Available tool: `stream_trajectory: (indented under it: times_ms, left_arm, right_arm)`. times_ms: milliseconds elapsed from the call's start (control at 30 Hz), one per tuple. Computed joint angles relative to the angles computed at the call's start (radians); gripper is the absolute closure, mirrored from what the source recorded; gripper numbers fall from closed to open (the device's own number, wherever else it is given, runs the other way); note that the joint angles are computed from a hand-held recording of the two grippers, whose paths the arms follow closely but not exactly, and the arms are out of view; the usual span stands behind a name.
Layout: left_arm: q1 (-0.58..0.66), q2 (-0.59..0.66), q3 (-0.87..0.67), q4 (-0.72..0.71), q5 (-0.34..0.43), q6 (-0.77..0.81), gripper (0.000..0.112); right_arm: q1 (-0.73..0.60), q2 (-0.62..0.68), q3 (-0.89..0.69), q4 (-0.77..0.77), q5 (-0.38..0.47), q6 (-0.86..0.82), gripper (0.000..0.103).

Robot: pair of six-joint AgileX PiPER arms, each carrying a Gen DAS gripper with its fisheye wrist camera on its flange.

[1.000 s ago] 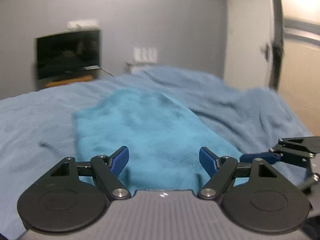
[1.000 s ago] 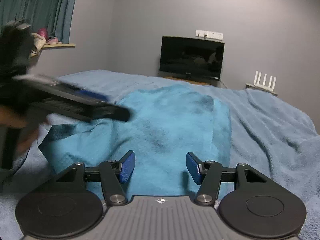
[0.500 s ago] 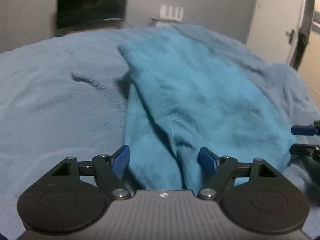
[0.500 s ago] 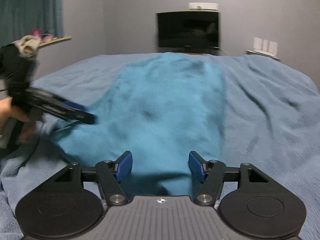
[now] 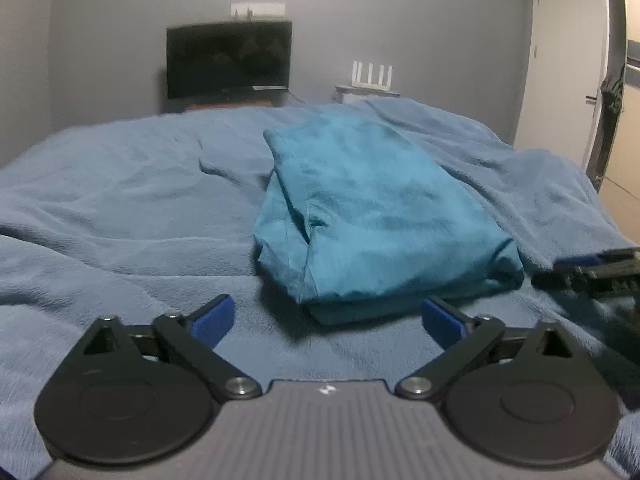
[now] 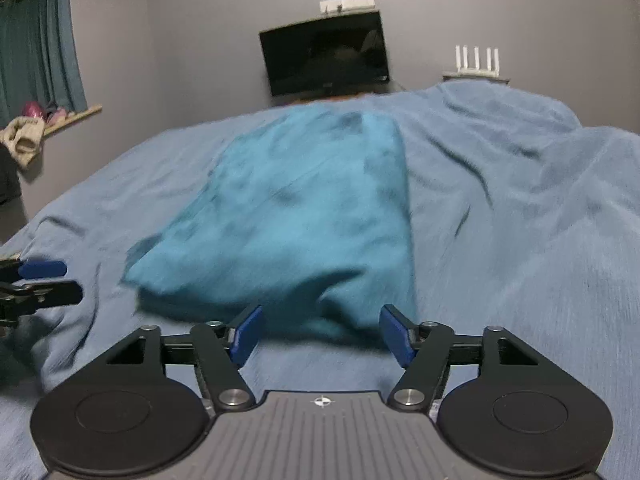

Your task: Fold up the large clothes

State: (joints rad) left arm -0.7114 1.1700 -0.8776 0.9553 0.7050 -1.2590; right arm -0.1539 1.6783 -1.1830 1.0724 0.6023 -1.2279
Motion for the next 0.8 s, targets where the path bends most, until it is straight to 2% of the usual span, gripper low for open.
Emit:
stream_trajectory:
  times_ms: [67,100,133,200,300,433,500,567,700,800]
  left_arm:
    - [-0.070,0.002,0.008,0.066,0.060,-0.102,0.010]
    - [-0.071,0.017,0.000,0.053,0.054,-0.098,0.010]
    - [-0.070,0.027,-0.004,0.031,0.047,-0.078,0.010]
    - [-0.069,0.081,-0.002,0.056,0.042,-0.094,0.010]
    - [-0.050,0.155,0.005,0.069,0.032,-0.122,0.010]
    - [-0.024,0.223,-0.006,0.063,-0.005,-0.089,0.010]
    - [-0.017,0.230,0.001,0.067,-0.033,-0.084,0.009]
    - [-0.004,0.224,0.011,0.057,-0.061,-0.071,0.009]
    - [0.026,0.215,0.024,0.025,-0.106,-0.054,0.009]
    - [0.034,0.213,0.025,0.011,-0.112,-0.046,0.009]
  right_arm:
    - [0.005,-0.065,0.072,-0.032,0.016,0.017,0.021]
    - [0.006,-0.098,0.108,-0.043,0.023,0.018,0.017]
    - [0.014,-0.124,0.137,-0.047,0.012,0.011,0.006]
    - [0.055,-0.193,0.216,-0.038,-0.083,-0.043,0.001]
    - [0.115,-0.225,0.262,-0.048,-0.192,-0.050,0.000]
    - [0.183,-0.185,0.274,-0.174,-0.336,0.129,0.000]
    - [0.179,-0.157,0.266,-0.120,-0.354,0.124,0.001]
    - [0.175,-0.141,0.268,-0.004,-0.366,0.031,0.000]
    - [0.203,-0.109,0.259,-0.014,-0.384,0.013,0.000]
    - [0.213,-0.100,0.255,-0.018,-0.384,0.001,0.000]
